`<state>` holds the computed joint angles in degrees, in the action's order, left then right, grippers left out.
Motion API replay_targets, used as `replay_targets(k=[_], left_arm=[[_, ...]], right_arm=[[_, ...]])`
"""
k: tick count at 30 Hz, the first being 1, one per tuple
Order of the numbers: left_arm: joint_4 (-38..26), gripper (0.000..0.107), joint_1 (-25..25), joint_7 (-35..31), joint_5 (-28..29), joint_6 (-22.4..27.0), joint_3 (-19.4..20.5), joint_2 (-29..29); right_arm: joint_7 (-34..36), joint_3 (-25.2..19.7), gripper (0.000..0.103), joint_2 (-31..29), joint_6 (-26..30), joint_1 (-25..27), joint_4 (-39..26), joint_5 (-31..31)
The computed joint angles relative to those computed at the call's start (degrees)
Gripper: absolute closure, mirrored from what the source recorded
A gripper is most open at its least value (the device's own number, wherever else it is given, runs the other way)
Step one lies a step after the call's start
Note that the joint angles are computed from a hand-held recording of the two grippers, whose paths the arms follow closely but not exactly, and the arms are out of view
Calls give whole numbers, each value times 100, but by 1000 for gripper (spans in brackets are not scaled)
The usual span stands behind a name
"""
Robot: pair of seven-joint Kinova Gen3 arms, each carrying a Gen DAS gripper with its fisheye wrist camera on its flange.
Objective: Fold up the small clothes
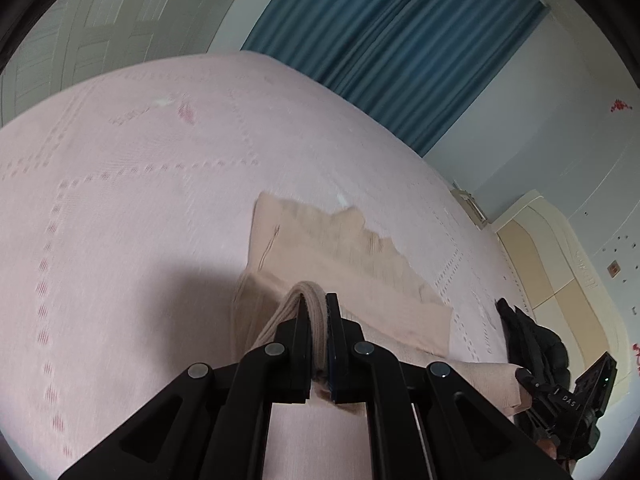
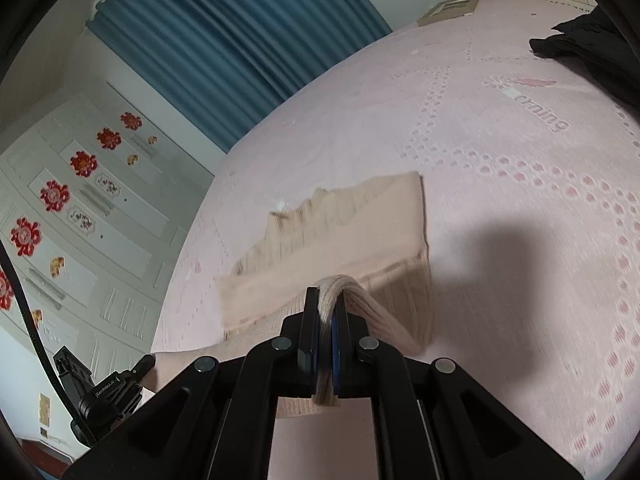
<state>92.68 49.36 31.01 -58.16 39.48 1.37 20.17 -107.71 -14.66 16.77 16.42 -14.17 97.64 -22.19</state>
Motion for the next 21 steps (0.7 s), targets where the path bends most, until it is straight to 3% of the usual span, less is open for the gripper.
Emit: replay_targets(k=[7, 12, 21], left_arm=[[-697, 101, -343, -841, 238, -155, -225, 501], [-940, 101, -546, -1085, 595, -622, -563, 799], [-1592, 101, -936, -1682, 1633, -1174, -888, 1612]], right_arm=[[-85, 194, 98, 790, 100, -152, -1006, 337], [107, -181, 98, 1475, 211, 196, -1805, 190], [-238, 543, 98, 2395, 705, -477, -3074, 794]])
